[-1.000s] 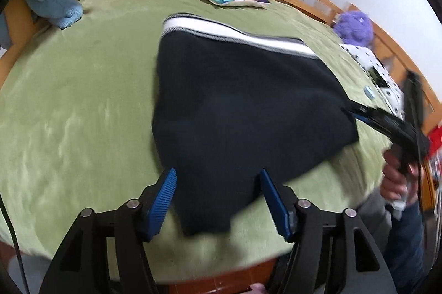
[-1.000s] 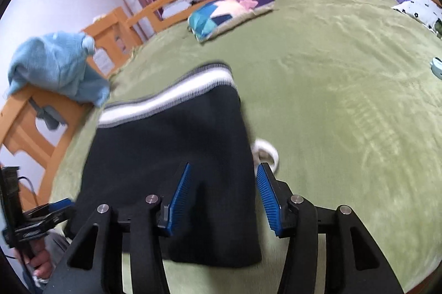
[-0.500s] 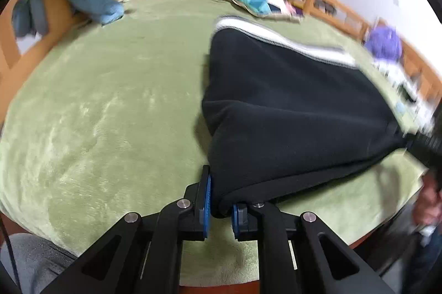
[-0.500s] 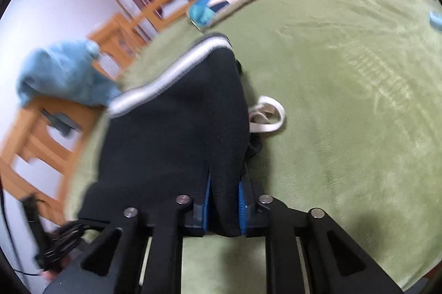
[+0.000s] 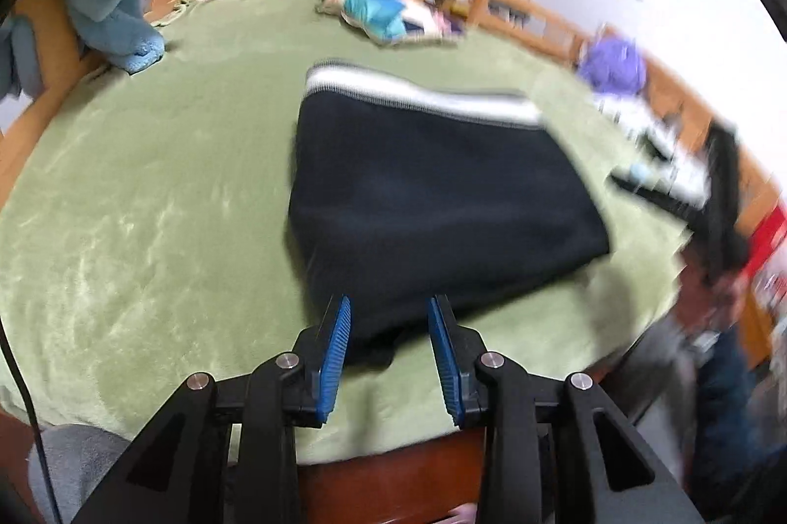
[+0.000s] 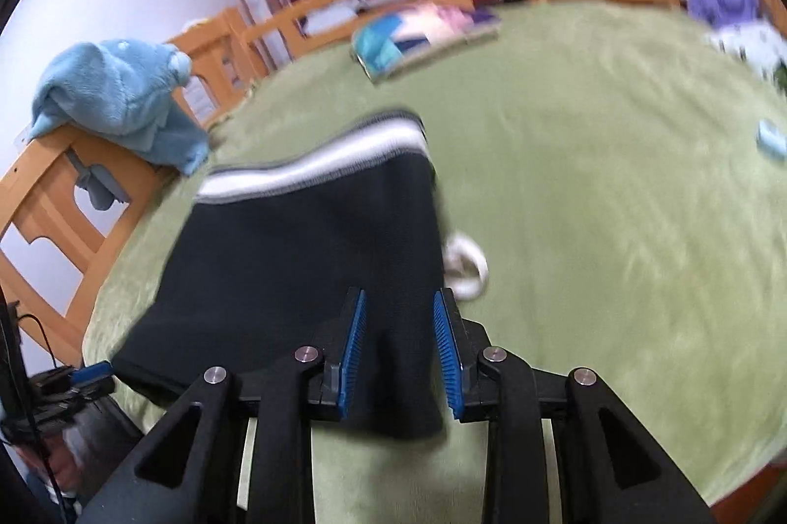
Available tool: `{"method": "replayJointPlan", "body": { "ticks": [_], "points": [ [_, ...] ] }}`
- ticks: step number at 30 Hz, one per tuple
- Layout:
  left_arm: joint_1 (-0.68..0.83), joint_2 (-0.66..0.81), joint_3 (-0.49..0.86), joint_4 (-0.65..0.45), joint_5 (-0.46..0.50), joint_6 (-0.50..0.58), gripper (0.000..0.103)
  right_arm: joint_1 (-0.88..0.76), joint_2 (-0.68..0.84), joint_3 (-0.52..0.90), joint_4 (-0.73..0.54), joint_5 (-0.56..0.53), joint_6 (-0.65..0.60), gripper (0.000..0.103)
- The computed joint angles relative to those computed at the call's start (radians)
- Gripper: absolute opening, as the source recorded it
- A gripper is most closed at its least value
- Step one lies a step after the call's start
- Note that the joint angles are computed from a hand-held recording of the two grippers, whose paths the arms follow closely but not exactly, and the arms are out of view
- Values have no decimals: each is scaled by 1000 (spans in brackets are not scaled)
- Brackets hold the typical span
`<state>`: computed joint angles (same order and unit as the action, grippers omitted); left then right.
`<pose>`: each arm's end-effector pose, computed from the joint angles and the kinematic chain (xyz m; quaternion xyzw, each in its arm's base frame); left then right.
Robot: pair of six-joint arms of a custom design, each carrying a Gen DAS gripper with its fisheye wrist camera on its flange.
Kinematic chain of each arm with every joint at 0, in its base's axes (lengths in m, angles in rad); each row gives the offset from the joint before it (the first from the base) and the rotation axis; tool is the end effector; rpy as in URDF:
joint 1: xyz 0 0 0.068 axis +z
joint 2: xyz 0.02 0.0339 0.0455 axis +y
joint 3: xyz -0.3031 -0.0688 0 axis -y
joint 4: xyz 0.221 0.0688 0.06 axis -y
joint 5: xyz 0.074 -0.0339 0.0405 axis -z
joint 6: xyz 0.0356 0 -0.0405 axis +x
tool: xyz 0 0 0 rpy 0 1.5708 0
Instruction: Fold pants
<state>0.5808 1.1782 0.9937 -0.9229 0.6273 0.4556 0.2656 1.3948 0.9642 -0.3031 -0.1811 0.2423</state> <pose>0.1605 0.0803 0.3200 0.0128 0.9284 -0.1527 0.3385 0.2625 0.0780 0.3012 -0.0474 0.9094 0.1817 0.3710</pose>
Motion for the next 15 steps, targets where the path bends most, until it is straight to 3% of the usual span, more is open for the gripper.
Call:
{"method": "replayJointPlan", "body": {
  "ticks": [2,4,8,12,14,15],
  "points": [
    [-41,7,20,46,-1,-72,32,39,24,14,17,33,-19,29],
    [-149,28,21,165,-89,-203,35,73,74,34,23,47,-27,29],
    [-324,126,-34,293,-300,-344,36,108,178,14,42,89,-20,29],
    [-410,112,-211,453,-459,-378,36,130,133,-63,75,124,-46,29],
    [-428,86,-213,434,-485,-340,36,137,125,-53,33,124,-64,29],
    [-406,90,-174,385,-452,-326,35,142,130,-33,9,126,-76,29]
  ]
}}
